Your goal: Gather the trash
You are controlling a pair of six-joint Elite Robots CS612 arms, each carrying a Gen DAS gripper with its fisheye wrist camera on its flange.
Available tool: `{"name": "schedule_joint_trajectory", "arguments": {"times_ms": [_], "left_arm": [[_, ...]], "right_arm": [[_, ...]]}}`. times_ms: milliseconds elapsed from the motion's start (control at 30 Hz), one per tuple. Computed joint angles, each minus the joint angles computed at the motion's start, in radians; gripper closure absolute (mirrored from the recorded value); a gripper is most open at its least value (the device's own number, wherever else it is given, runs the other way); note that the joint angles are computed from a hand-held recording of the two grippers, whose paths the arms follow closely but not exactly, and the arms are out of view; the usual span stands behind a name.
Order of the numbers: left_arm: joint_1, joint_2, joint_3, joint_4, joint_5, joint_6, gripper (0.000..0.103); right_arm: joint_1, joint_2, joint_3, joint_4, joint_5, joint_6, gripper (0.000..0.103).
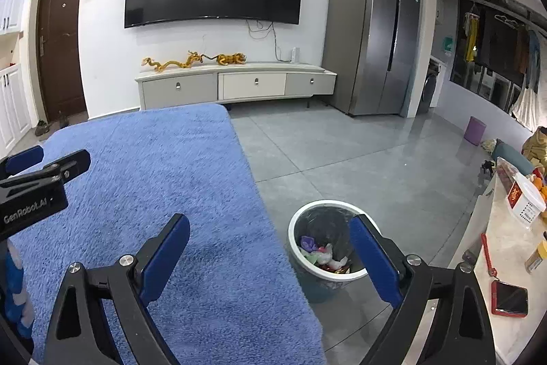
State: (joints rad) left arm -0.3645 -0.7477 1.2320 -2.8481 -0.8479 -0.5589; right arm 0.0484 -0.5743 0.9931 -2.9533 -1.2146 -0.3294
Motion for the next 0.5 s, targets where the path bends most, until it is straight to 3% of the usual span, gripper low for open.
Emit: {"name": "schedule_joint_trajectory", "arguments": {"times_ms": [233,500], "left_arm": [[-0.016,-0.001,0.004,-0.040,0.007,0.030,0.006],[-0.022,-0.004,0.008,-0.052,0.017,0.035,0.005]], "right_arm": [[-0.008,-0.001,0.011,-0.043,0.013,0.045,0.005],[-0.014,-0.014,0.043,-0.110,0.016,0.061,0.000]]}}
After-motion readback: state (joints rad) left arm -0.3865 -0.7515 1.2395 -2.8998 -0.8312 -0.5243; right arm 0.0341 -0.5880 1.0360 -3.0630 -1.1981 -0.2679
